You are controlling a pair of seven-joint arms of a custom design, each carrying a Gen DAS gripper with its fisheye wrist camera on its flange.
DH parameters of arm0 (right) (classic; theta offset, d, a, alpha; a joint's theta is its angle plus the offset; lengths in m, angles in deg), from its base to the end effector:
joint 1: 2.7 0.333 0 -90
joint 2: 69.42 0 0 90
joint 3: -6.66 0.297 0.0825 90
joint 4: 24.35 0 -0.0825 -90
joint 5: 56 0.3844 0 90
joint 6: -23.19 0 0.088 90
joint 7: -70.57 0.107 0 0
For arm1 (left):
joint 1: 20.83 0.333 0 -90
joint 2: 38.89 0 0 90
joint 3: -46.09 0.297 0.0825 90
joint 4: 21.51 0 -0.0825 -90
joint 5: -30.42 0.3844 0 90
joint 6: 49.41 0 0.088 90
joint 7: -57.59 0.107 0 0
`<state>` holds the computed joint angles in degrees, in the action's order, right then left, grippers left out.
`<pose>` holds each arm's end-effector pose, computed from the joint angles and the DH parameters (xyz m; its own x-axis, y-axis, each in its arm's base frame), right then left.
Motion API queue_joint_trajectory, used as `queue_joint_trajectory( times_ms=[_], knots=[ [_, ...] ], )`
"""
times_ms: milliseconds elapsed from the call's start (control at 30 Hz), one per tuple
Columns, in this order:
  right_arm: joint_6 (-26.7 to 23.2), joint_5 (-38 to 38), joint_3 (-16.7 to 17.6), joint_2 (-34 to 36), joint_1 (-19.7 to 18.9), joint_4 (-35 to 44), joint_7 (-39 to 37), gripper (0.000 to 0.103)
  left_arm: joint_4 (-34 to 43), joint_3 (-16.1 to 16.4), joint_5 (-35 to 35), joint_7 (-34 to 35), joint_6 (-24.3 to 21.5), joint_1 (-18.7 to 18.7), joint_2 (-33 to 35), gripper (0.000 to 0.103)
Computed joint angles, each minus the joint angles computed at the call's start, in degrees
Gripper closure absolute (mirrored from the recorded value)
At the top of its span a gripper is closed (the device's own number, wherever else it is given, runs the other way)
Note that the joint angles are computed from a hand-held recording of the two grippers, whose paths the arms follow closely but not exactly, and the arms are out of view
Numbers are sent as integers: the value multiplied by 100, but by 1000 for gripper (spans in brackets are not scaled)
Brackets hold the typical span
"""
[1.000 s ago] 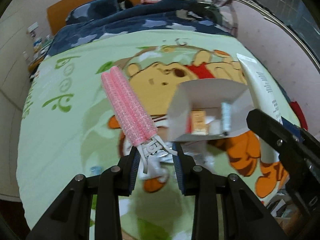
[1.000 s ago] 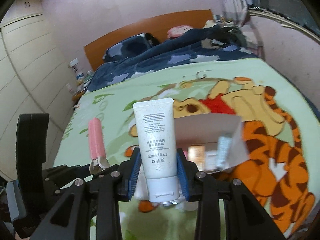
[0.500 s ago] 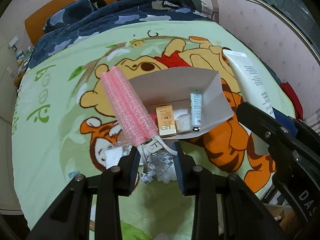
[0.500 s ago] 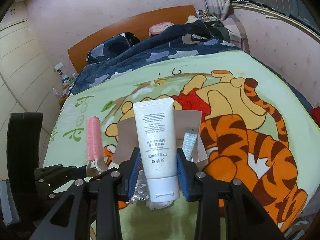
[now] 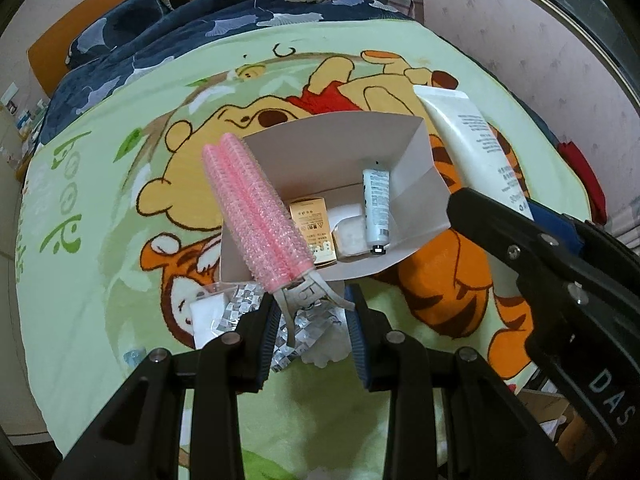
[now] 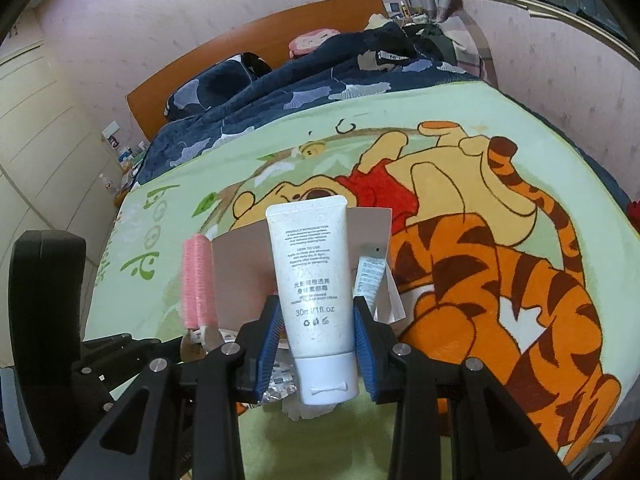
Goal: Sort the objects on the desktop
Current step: 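Open the left tool to drop the clip while the right tool releases the tube into the box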
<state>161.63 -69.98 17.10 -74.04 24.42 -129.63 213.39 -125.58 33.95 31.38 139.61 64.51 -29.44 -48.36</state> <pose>0.4637 0.3597 0.6143 -0.0280 -0.9484 -0.3158 -0.8052 0.2086 -0.5552 0.5041 -0.1988 0.6170 -0.2272 -0.9738 -0.0054 -0.9186 0.2161 -0.3309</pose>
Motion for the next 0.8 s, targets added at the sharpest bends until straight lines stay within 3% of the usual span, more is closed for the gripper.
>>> queue_joint_trajectory(
  times_ms=[367,433,500,633,700,800],
  knots=[
    [-293,582,-105,773,-36,807,-647,68,674,40,124,253,-375,-59,704,69],
    [-476,641,-121,927,-34,1001,-647,67,780,60,118,257,-420,-72,805,60],
    [-562,649,-145,1029,-35,1115,-603,67,895,79,120,248,-458,-80,905,31],
    [-573,703,-175,1138,-53,1208,-630,66,1193,104,149,248,-593,-107,1137,22],
    [-629,742,-189,1182,-67,1259,-625,63,1429,119,128,251,-800,-124,1310,12],
    [-727,682,-211,1215,-66,1326,-552,62,1637,150,138,193,-1026,-149,1471,12]
  ],
)
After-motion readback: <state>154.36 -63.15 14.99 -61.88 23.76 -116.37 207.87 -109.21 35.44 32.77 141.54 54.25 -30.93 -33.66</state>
